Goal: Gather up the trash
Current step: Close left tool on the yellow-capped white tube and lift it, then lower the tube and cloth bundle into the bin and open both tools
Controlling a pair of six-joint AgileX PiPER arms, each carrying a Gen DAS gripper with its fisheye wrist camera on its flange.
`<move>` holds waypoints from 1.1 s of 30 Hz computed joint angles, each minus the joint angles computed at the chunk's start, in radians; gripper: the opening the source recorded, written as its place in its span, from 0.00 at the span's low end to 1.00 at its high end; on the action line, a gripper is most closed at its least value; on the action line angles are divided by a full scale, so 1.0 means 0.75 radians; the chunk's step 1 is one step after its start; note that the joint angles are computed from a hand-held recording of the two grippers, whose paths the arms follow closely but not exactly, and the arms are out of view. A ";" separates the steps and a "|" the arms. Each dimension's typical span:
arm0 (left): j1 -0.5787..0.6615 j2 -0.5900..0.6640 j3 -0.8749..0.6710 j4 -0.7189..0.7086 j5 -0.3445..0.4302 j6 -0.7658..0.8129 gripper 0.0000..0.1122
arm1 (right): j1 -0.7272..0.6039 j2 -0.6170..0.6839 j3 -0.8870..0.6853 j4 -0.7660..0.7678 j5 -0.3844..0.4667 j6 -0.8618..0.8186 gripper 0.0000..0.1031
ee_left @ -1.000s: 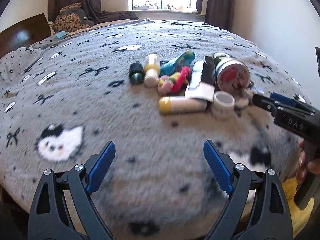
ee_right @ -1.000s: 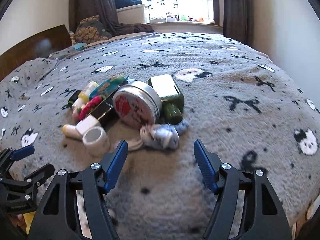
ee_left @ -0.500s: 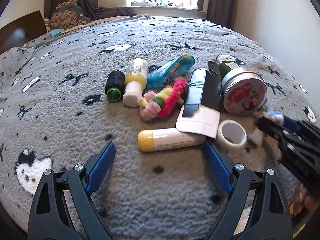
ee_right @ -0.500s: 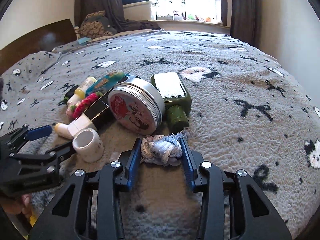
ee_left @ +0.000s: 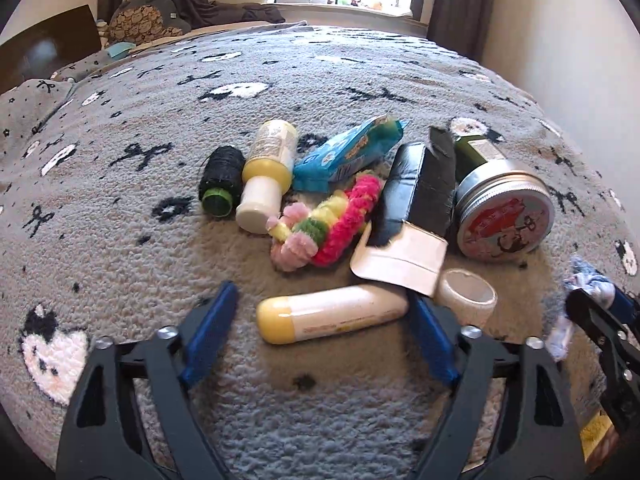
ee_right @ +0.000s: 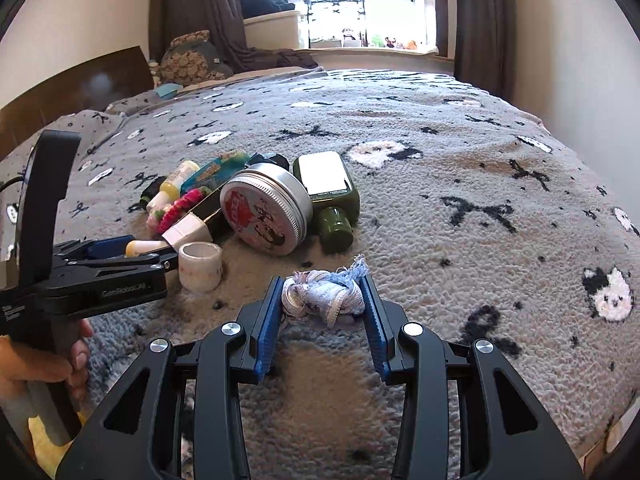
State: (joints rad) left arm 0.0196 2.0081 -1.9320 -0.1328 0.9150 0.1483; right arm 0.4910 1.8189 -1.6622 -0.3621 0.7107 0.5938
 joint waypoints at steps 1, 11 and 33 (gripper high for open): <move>-0.005 -0.009 0.014 0.025 -0.007 -0.009 0.58 | 0.003 -0.003 0.002 -0.001 0.001 -0.001 0.38; 0.059 -0.283 0.412 -0.068 -0.147 0.185 0.57 | 0.087 -0.125 0.137 -0.051 -0.007 0.053 0.38; 0.363 -1.079 1.102 -0.546 -0.030 0.803 0.57 | 0.539 -0.549 0.510 -0.501 0.226 0.560 0.37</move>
